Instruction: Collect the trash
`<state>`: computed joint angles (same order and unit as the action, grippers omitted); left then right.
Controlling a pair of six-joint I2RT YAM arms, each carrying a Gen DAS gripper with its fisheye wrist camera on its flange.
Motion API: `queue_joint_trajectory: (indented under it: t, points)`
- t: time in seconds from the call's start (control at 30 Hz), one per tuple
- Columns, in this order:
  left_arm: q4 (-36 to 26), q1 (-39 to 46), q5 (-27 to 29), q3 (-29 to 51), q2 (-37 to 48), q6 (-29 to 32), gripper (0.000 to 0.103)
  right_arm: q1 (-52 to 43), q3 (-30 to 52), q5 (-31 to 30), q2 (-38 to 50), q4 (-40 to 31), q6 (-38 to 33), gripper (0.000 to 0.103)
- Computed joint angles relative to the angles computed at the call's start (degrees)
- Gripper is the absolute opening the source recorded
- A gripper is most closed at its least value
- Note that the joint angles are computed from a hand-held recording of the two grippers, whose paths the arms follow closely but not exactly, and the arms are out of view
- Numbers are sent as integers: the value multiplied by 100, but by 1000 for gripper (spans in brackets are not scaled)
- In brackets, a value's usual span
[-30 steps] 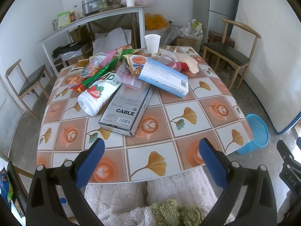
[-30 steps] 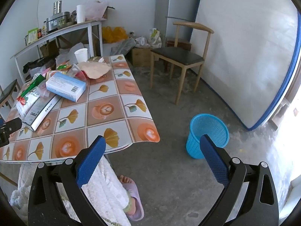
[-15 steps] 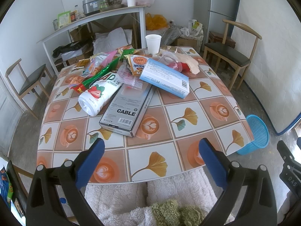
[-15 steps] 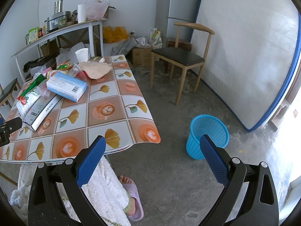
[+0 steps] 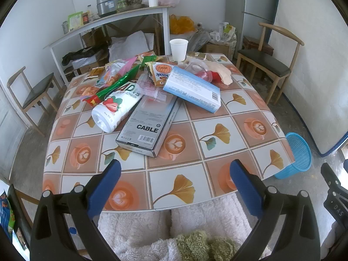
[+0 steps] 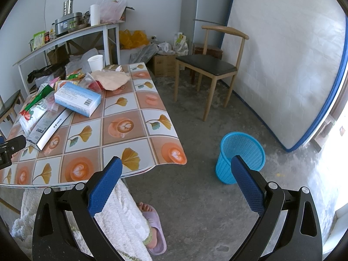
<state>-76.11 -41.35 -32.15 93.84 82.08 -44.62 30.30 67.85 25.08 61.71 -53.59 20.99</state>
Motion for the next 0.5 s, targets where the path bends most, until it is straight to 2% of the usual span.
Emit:
queue_joint_trajectory:
  t: [0.5]
  points:
    - [-13, -13, 1, 3, 1, -12, 98, 139, 86, 92, 30, -111, 109, 95]
